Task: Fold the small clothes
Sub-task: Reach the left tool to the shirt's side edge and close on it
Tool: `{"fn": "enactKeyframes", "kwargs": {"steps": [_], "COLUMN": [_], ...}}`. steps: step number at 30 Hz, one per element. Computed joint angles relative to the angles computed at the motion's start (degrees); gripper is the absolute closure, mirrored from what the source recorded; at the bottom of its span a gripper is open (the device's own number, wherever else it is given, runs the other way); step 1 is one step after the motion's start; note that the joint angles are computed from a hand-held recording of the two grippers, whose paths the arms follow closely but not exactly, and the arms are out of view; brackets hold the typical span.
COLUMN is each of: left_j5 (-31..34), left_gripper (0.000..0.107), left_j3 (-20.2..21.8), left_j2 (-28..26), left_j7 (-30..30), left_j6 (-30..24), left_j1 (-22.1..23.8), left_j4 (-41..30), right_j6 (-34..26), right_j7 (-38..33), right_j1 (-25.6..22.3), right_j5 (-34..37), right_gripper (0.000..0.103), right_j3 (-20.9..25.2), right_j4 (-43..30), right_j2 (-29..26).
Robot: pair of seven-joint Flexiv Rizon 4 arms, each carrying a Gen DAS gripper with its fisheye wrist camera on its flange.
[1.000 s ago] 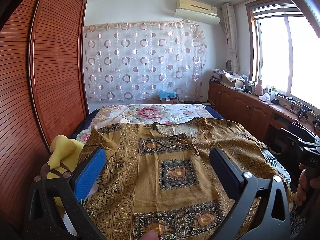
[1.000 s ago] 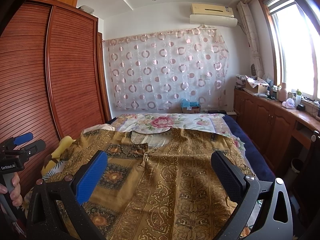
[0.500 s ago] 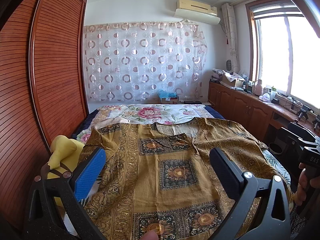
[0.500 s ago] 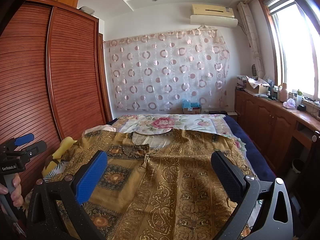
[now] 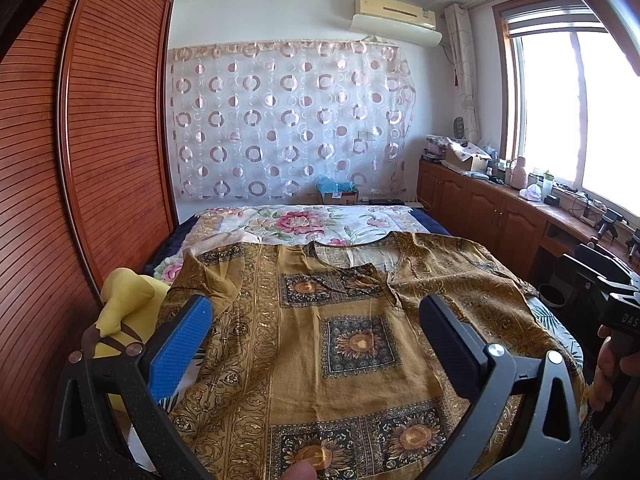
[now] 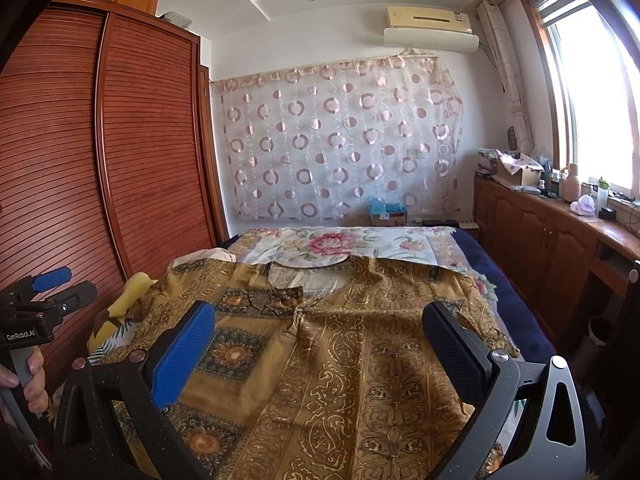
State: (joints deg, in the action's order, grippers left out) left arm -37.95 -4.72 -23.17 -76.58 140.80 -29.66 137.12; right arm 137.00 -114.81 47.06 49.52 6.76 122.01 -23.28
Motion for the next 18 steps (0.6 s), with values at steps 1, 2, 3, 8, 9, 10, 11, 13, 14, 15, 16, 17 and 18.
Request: {"fn": "enactKeyframes", "kwargs": {"steps": [1, 2, 3, 8, 9, 10, 11, 13, 14, 15, 16, 17, 18], "left_j5": [-0.12, -0.89, -1.19, 1.18, 2.35, 3.30, 3.48, 4.49, 6.33, 7.48, 9.18, 10.71, 11.56], "left_gripper": [0.004, 0.004, 0.004, 0.004, 0.004, 0.004, 0.004, 0.004, 0.004, 0.004, 0.004, 0.004, 0.004], "left_j3": [0.03, 0.08, 0.15, 0.82, 0.90, 1.02, 1.21, 1.64, 1.56, 1.55, 1.44, 1.55, 1.78], "left_j2": [-0.03, 0.03, -0.14, -0.08, -0.89, -1.01, -1.32, -2.14, -2.32, -2.51, -2.67, -3.04, -3.33], "left_j7": [0.07, 0.53, 0.73, -0.68, -1.51, -2.15, -2.41, -3.12, -4.13, -4.90, -5.97, -6.89, -7.44], "left_j6": [-0.37, -0.93, -1.36, -3.86, -3.82, -4.64, -4.76, -5.07, -5.87, -6.23, -6.81, -7.02, -7.11], "left_j1": [0.12, -0.09, -0.03, 2.55, 3.21, 4.02, 4.00, 4.65, 6.00, 6.59, 7.68, 8.63, 9.05], "left_j4": [-0.08, -0.22, -0.40, 0.69, 0.60, 0.70, 0.60, 0.41, 0.47, 0.45, 0.45, 0.43, 0.44], "right_j6": [-0.11, -0.40, -0.68, -3.55, -4.17, -5.06, -5.81, -6.92, -7.35, -7.74, -7.98, -8.35, -8.83], "right_j7": [0.47, 1.16, 1.56, 2.53, 2.31, 1.90, 1.63, 0.98, 0.60, 0.21, -0.13, -0.60, -1.23], "right_j1": [-0.28, -0.63, -0.70, 0.02, 0.50, 1.03, 1.51, 2.63, 3.18, 3.69, 4.21, 4.75, 5.37], "right_j5": [-0.53, -1.23, -1.55, -2.25, -1.94, -1.54, -1.21, -0.41, 0.02, 0.48, 0.85, 1.32, 1.85], "right_gripper": [0.000, 0.000, 0.000, 0.000, 0.000, 0.000, 0.000, 0.000, 0.000, 0.000, 0.000, 0.000, 0.000], "right_j3": [0.20, 0.35, 0.27, -1.73, -2.43, -3.26, -4.02, -5.42, -6.14, -6.85, -7.48, -8.16, -8.96], "right_j4": [-0.02, -0.10, -0.15, -1.39, -1.66, -2.16, -2.64, -3.28, -3.76, -4.31, -4.96, -5.53, -6.20], "right_j2": [-0.21, -0.61, -0.82, -2.47, -2.53, -2.78, -3.02, -2.98, -3.17, -3.49, -3.98, -4.36, -4.78]}}
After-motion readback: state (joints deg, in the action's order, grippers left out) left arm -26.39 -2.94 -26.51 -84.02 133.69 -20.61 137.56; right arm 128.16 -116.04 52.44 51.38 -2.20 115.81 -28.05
